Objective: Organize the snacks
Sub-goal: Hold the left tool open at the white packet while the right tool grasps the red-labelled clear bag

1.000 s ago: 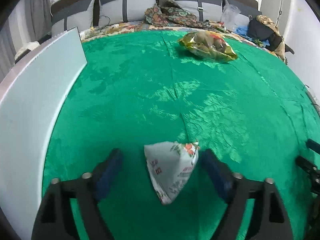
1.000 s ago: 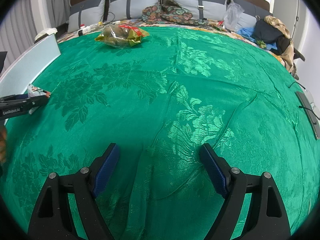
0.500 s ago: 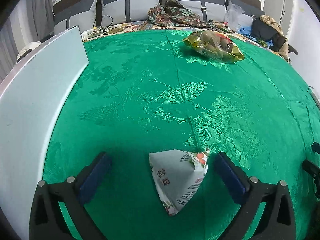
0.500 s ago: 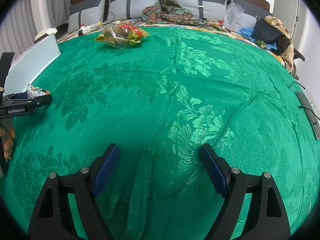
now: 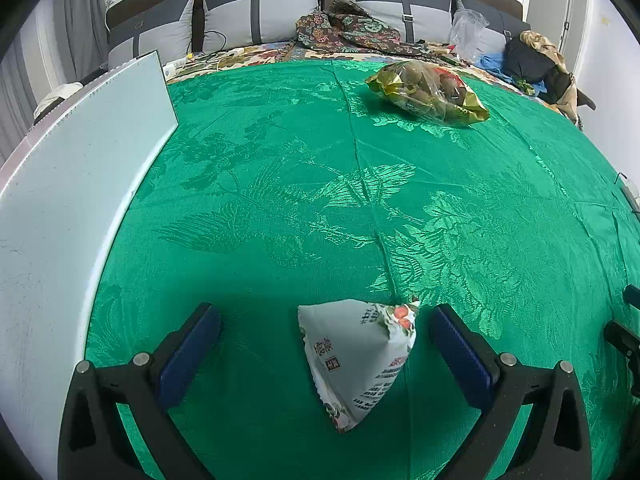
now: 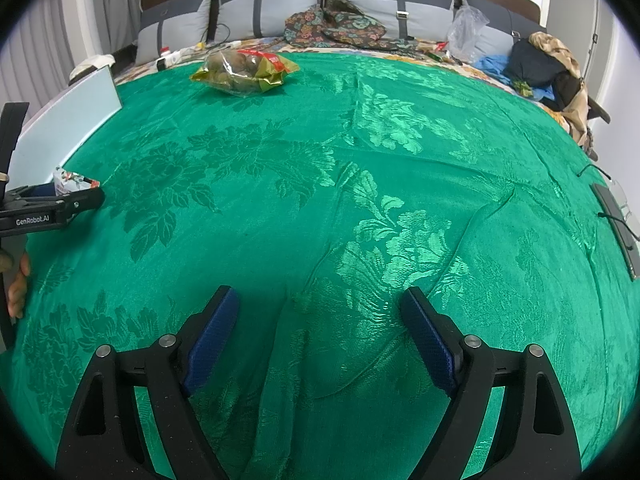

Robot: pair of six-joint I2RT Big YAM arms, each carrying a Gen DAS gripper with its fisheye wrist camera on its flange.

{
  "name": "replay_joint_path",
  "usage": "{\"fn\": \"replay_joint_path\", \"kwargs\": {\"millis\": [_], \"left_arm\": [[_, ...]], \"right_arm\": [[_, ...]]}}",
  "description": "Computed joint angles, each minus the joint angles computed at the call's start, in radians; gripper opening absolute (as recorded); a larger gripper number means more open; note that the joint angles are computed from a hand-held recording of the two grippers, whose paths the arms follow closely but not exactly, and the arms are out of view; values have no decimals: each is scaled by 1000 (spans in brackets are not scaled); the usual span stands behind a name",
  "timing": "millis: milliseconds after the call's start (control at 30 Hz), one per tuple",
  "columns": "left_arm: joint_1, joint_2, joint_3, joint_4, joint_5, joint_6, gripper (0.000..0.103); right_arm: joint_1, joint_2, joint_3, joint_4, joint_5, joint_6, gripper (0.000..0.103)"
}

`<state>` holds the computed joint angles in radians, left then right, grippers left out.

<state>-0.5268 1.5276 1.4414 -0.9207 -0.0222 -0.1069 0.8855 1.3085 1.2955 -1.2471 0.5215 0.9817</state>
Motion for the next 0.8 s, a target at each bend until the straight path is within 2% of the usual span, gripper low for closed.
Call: {"fn": "replay_joint_path", "kwargs": {"millis": [67, 133, 200, 267, 333, 367, 433, 500, 533, 567, 633, 667, 733, 800], "left_arm": [[0, 1, 0, 1, 0, 0, 103], [0, 1, 0, 1, 0, 0, 103], [0, 0, 0, 0, 0, 0, 103], [0, 1, 0, 1, 0, 0, 103], [0, 0, -1, 1, 0, 0, 103], [0, 0, -1, 1, 0, 0, 103], [0, -1, -1, 0, 1, 0, 103], [0, -2, -1, 0, 1, 0, 103], [0, -2, -1, 0, 1, 0, 103], [0, -1, -2, 1, 1, 0, 103], [0, -2, -2, 0, 1, 0, 103], [0, -3, -2, 0, 1, 0, 103], [0, -2, -2, 0, 1, -1, 103], [0, -2, -2, 0, 1, 0, 103]], "right_arm": [[-24, -11, -2, 32, -46, -33, 87], [-85, -35, -5, 132, -112, -134, 86], [-172, 0, 70, 174, -148, -316, 86], [-263, 71, 177, 197, -236, -496, 86], [-344, 203, 349, 152, -369, -699, 86], [-360, 263, 429, 114, -397, -783, 86], [-371, 429, 649, -18, -387, -974, 86], [-369, 551, 808, -108, -352, -1067, 86], [-373, 643, 931, -181, -346, -1104, 86], [-374, 697, 1004, -221, -336, -1116, 86], [-383, 825, 1184, -309, -325, -1110, 86], [-395, 856, 1236, -331, -355, -1097, 86], [-409, 949, 1379, -405, -386, -1008, 87], [-431, 986, 1442, -433, -468, -930, 84]]}}
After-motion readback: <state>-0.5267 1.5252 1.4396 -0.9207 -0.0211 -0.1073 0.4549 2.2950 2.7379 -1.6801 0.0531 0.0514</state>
